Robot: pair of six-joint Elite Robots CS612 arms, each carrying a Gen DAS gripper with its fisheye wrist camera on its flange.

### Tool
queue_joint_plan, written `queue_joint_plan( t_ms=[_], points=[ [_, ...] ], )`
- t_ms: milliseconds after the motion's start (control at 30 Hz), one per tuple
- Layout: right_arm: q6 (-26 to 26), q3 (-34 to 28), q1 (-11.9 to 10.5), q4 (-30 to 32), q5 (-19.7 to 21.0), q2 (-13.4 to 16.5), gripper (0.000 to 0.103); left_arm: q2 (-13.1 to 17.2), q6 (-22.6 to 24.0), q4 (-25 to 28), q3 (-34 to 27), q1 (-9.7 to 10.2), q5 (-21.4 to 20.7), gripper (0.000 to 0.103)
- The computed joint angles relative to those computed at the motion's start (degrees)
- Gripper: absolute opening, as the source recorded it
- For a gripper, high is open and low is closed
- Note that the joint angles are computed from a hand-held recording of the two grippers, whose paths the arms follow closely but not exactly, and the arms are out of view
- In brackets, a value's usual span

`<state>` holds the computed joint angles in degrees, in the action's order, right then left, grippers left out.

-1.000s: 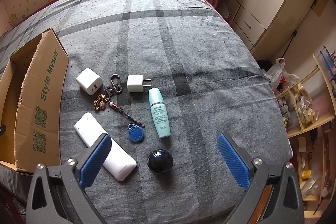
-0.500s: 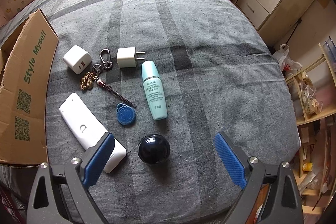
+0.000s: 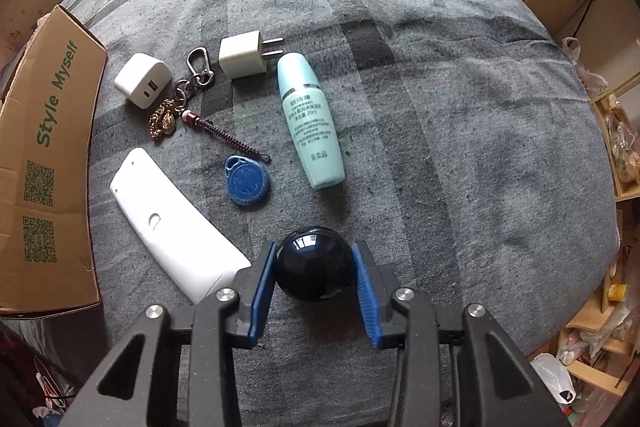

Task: Organize rigid objects
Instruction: 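Grasp the black ball with the right gripper while the left gripper holds the box wall, then lift the black ball with the right gripper and carry it over the box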

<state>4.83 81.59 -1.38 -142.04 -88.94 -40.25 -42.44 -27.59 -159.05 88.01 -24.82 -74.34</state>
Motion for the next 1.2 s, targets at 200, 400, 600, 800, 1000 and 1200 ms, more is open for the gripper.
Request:
queue_joint_plan(
  t_ms=[200, 400, 600, 800, 1000, 1200],
  points=[
    [0.5, 0.8, -0.3, -1.3, 0.9, -0.4, 0.04, 0.0, 0.8, 0.7, -0.1, -0.36, 1.2, 0.011],
    [-0.4, 1.0, -0.2, -1.1, 0.9, -1.3, 0.04, 0.0, 0.9, 0.8, -0.2, -0.22, 1.0, 0.011],
    [-2.1, 1.0, 0.5, -2.1, -0.6, -2.1, 0.04, 0.0, 0.7, 1.0, -0.3, -0.27, 1.0, 0.011],
    [-4.1, 0.9, 1.2, -3.1, -1.0, -3.1, 0.04, 0.0, 0.9, 1.2, -0.3, -0.28, 0.9, 0.011],
    [-6.6, -0.3, 2.2, -3.6, -1.1, -3.6, 0.04, 0.0, 0.8, 1.4, -0.4, -0.23, 0.9, 0.011],
    [-8.5, -1.8, 3.3, -3.9, 0.0, -3.6, 0.04, 0.0, 0.8, 1.6, -0.4, -0.31, 1.0, 0.011]
  ],
)
